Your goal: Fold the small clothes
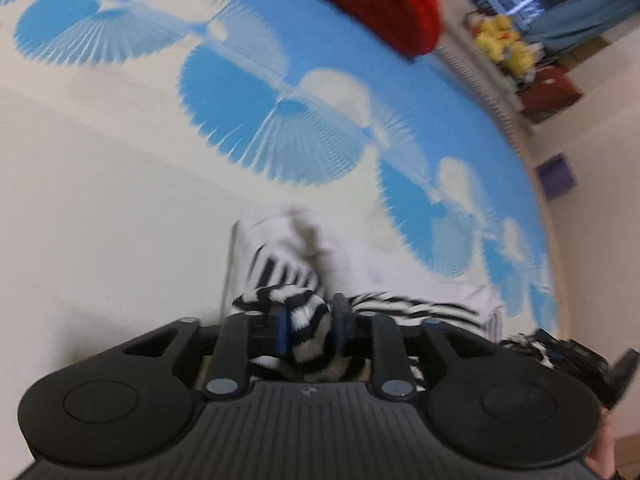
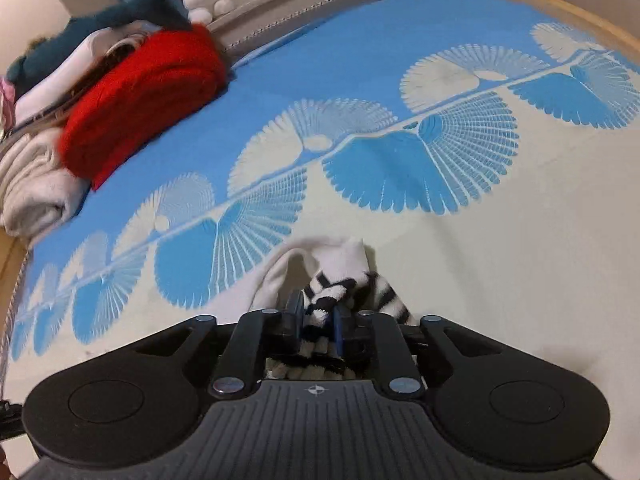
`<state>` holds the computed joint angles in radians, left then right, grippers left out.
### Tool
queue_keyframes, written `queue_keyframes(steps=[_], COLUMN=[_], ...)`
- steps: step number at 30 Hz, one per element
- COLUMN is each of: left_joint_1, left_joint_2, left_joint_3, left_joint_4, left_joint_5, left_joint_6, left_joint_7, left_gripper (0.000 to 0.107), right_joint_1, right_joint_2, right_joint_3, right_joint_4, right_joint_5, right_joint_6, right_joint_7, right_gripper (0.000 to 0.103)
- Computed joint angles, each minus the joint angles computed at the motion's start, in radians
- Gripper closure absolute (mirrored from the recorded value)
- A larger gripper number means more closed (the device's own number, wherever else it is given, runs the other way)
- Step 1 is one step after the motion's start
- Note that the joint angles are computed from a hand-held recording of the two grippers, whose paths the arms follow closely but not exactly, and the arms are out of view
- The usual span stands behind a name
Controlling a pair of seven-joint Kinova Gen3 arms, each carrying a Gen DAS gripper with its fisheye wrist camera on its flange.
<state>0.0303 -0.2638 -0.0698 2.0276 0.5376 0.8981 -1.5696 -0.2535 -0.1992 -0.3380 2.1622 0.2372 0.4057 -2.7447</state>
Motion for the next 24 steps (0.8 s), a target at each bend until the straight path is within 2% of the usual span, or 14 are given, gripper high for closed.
queue_keyframes(steps=[2, 4, 6, 7, 10, 12, 15, 18, 20, 24], left_joint_1=[0.008, 0.012, 0.026, 0.023, -0.003, -0.002, -0.017, -0.045, -0.045, -0.076], left_joint_2=[-0.035, -0.074, -0.100, -0.108, -0.117, -0.125, -0.127, -0.099, -0.072, -0.016], left_joint_3=[-0.019, -0.022, -0.021, 0.007, 0.146, 0.239, 0.378, 0.515, 0.576, 0.698], left_joint_4=[0.008, 0.018, 0.022, 0.016, -0.010, -0.005, 0.014, 0.031, 0.045, 0.064], left_joint_5=[0.019, 0.012, -0.006, -0.037, -0.159, -0.240, -0.362, -0.484, -0.566, -0.728], left_joint_6=[-0.011, -0.040, -0.059, -0.062, -0.054, -0.069, -0.100, -0.132, -0.161, -0.218], left_joint_7=[-0.043, -0.040, -0.028, -0.018, -0.041, -0.066, -0.061, 0.021, 0.083, 0.211], left_gripper=[0.055, 0.052, 0.052, 0.052, 0.033, 0.024, 0.023, 0.023, 0.023, 0.026], right_joint_1=[-0.006, 0.002, 0.060, 0.080, 0.119, 0.054, -0.085, -0.210, -0.217, -0.130], right_joint_2=[-0.023, -0.063, -0.111, -0.126, -0.158, -0.147, -0.095, -0.029, 0.018, 0.123], right_joint_3=[0.018, 0.031, -0.014, -0.027, -0.066, -0.022, 0.039, 0.076, 0.038, -0.147], right_joint_4=[0.002, 0.024, 0.048, 0.060, 0.079, 0.079, 0.067, 0.041, 0.023, -0.049], right_joint_5=[0.012, -0.014, -0.003, 0.007, 0.019, 0.016, 0.035, 0.106, 0.184, 0.347], right_joint_6=[-0.006, -0.030, -0.045, -0.057, -0.049, -0.027, 0.003, 0.048, 0.067, 0.185], right_joint_7=[0.023, 0.055, 0.043, 0.048, 0.097, 0.171, 0.289, 0.305, 0.248, 0.192], right_gripper=[0.078, 0.071, 0.061, 0.060, 0.056, 0.051, 0.039, 0.037, 0.037, 0.039])
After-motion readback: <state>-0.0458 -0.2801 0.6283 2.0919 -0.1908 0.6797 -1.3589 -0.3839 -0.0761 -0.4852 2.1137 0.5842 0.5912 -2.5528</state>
